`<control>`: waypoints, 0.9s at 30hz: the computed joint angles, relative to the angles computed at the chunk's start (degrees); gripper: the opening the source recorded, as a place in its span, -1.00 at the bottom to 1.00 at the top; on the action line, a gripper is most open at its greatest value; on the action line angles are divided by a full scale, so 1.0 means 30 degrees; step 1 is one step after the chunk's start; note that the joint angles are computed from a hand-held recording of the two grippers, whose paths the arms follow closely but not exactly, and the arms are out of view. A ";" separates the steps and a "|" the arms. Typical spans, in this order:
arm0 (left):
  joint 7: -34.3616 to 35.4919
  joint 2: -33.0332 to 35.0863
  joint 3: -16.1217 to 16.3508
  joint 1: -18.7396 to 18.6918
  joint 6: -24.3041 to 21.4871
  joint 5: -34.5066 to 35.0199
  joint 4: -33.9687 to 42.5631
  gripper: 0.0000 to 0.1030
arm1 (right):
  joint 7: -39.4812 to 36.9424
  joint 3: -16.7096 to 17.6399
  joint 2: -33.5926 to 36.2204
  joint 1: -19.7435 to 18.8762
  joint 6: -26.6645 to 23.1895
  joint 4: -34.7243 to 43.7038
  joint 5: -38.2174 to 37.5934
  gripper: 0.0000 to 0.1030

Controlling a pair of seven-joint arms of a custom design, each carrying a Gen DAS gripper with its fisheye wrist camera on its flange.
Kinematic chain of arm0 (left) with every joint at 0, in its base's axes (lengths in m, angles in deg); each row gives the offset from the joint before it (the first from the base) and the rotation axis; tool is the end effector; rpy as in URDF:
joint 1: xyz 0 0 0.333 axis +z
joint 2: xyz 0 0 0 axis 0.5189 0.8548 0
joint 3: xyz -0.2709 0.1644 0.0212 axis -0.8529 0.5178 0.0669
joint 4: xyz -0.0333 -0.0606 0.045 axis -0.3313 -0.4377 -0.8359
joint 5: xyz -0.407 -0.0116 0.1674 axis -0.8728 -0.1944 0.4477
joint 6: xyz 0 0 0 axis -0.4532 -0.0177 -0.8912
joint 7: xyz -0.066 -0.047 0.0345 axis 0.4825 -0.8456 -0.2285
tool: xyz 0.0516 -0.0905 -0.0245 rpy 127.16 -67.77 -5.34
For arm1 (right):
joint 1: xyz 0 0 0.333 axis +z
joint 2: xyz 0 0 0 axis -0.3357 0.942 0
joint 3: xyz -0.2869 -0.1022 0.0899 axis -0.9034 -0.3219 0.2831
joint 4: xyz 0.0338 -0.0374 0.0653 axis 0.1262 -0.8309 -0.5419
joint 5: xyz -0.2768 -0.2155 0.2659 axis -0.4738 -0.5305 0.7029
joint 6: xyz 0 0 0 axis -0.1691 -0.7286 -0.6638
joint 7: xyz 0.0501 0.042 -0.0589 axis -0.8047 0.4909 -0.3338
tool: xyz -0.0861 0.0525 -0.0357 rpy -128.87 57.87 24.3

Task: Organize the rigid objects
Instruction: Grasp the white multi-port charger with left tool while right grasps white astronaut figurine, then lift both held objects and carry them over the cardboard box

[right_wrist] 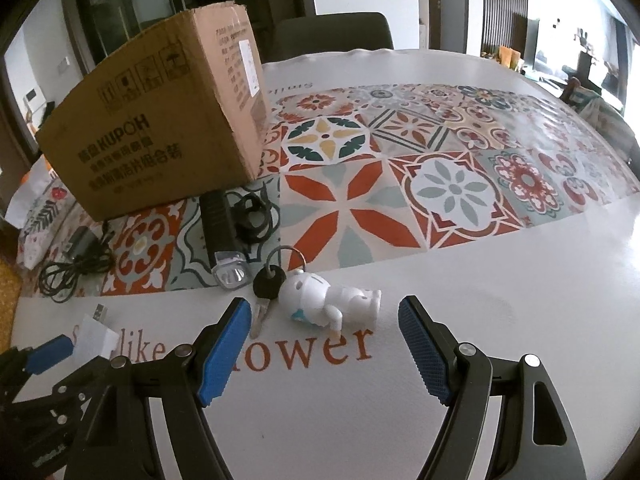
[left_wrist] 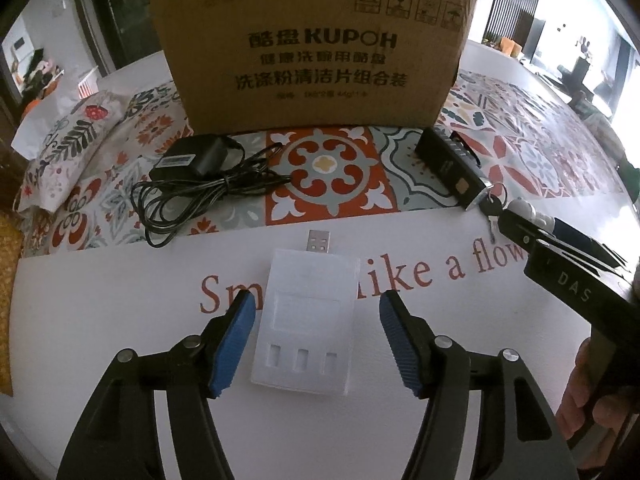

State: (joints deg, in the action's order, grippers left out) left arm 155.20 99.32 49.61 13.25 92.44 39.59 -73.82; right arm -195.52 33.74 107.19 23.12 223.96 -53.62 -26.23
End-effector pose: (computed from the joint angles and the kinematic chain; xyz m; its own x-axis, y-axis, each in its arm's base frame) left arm 0.5780 -0.2845 0.3231 -0.3090 -0.9510 0.0056 -0.8443 0.2716 -0.4619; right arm 0.5652 0.5118 0.2978 -0.2871 -0.9507 -0.1168 -0.7512 0.2991 -0.5884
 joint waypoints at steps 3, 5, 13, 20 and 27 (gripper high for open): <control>0.0552 0.0277 -0.0253 0.0261 -0.0146 -0.0748 0.0221 0.23 | 0.0092 -0.0056 0.0094 0.0007 0.0049 0.0084 -0.0039 0.49; 0.0766 0.0385 -0.0273 0.0293 -0.0253 -0.1058 0.0295 0.22 | 0.0013 -0.0056 0.0186 -0.0009 0.0050 0.0177 -0.0010 0.49; 0.1081 0.0580 -0.0148 0.0190 0.0162 -0.1471 0.0344 -0.07 | -0.0096 -0.0224 0.0437 0.0114 -0.0200 0.0544 -0.0121 0.28; 0.1897 0.0620 -0.0377 0.0296 0.0708 -0.2352 0.0316 -0.08 | -0.0104 -0.0213 0.0234 0.0035 0.0086 0.0276 -0.0221 0.08; 0.2626 0.0155 -0.0527 0.0378 0.1672 -0.3133 -0.0158 -0.08 | 0.0614 -0.0287 -0.0440 0.0419 0.0056 -0.0336 -0.1134 0.08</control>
